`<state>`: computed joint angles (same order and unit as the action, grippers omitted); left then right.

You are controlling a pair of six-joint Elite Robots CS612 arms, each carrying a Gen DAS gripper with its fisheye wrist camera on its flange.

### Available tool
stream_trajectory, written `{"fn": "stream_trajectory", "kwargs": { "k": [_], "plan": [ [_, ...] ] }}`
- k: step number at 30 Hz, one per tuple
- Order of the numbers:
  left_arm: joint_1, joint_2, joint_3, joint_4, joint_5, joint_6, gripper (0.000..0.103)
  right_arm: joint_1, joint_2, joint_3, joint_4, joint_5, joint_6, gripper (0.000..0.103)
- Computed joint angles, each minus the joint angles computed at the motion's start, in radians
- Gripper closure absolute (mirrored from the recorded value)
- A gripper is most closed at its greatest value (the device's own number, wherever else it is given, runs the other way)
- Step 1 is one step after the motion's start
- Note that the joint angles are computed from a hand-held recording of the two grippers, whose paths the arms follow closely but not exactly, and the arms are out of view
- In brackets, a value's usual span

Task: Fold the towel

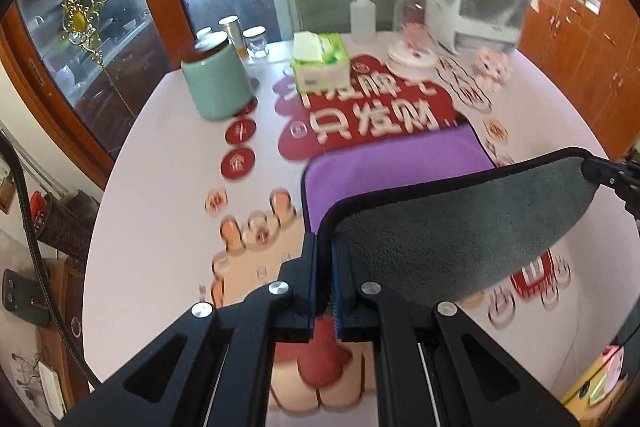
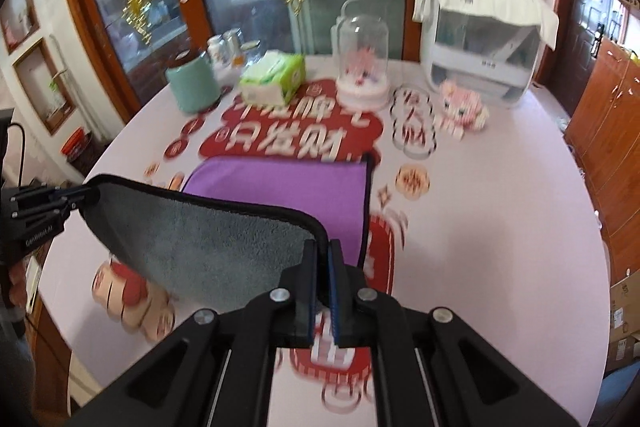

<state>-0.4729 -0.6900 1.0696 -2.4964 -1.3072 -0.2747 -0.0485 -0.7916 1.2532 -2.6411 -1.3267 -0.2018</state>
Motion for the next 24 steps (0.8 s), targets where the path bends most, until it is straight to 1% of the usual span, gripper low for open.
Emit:
{"fn": "stream_trajectory", "kwargs": {
  "k": [7,15,18,22,24],
  "plan": [
    [0.031,0.132,-0.221,0.077,-0.014,-0.013,0.099,0.024,0.121,-0.205,0.06,-0.073,0.055,0.098],
    [0.046,0.284,-0.451,0.198,-0.027,-0.024,0.099,0.038,0.266,-0.423,0.198,-0.142,0.119,0.098],
    [0.049,0.335,-0.528,0.246,-0.027,-0.031,0.099,0.041,0.303,-0.475,0.235,-0.161,0.127,0.098],
    [0.051,0.384,-0.603,0.294,-0.027,-0.038,0.099,0.044,0.344,-0.533,0.27,-0.176,0.13,0.098],
    [0.052,0.401,-0.628,0.309,-0.027,-0.044,0.098,0.045,0.359,-0.555,0.283,-0.179,0.128,0.098]
  ]
}}
